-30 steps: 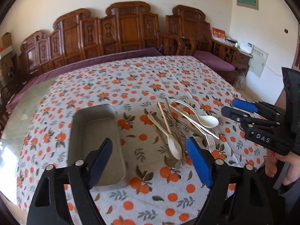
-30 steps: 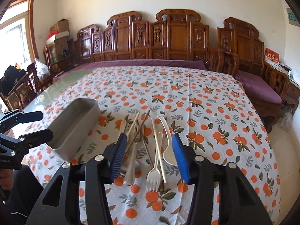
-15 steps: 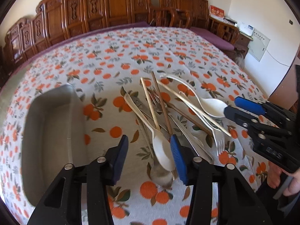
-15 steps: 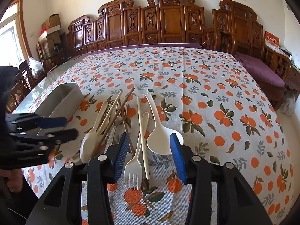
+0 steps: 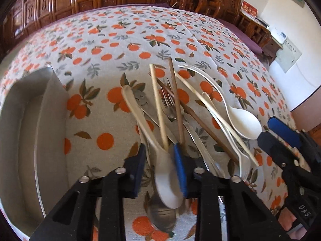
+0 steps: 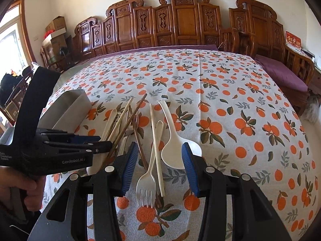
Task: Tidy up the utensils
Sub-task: 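Grasp the silver knife with the left tool while the right tool grasps a silver fork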
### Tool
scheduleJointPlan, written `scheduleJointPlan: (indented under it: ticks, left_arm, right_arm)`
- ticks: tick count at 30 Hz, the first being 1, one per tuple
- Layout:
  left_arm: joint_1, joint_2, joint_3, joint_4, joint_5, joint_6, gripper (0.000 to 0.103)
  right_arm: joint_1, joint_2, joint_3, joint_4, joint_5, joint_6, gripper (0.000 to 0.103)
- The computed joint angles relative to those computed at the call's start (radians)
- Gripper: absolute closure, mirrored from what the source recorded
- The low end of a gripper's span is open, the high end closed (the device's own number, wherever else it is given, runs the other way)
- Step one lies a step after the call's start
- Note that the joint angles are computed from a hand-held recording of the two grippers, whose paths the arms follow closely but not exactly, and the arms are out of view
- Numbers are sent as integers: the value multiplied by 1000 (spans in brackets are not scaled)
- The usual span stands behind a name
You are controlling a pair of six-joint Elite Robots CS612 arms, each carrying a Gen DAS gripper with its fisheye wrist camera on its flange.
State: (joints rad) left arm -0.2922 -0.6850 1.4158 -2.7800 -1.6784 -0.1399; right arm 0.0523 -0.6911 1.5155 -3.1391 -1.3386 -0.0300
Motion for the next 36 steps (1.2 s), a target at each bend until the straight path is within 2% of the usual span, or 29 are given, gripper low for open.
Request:
scheduleJointPlan:
  ticks: [1, 5, 9, 15, 23, 28, 36]
  left_arm:
    - [1, 0, 1, -3, -3, -6, 87]
    - [5, -4, 6, -2, -23, -3, 90]
    - [14, -11, 18, -27, -62, -20, 98]
    - [27, -37, 56, -73, -99, -27, 98]
    - [31, -75, 118, -133, -98, -18, 98]
    - [34, -95, 151, -151, -95, -13, 98]
    - [38, -117, 180, -169, -91, 0, 98]
  right_arm:
    - [0, 1, -1, 2, 0, 1, 55]
    - [1, 2, -4, 9, 0, 0, 55]
    - [2, 4, -9, 18, 2, 0, 55]
    - [-3, 12, -26, 55, 81, 7, 55]
    - [18, 30, -67, 155, 152, -37, 71]
    - [29, 41, -88, 194, 143, -37, 75]
    - [38, 63, -131, 231, 73, -12, 78]
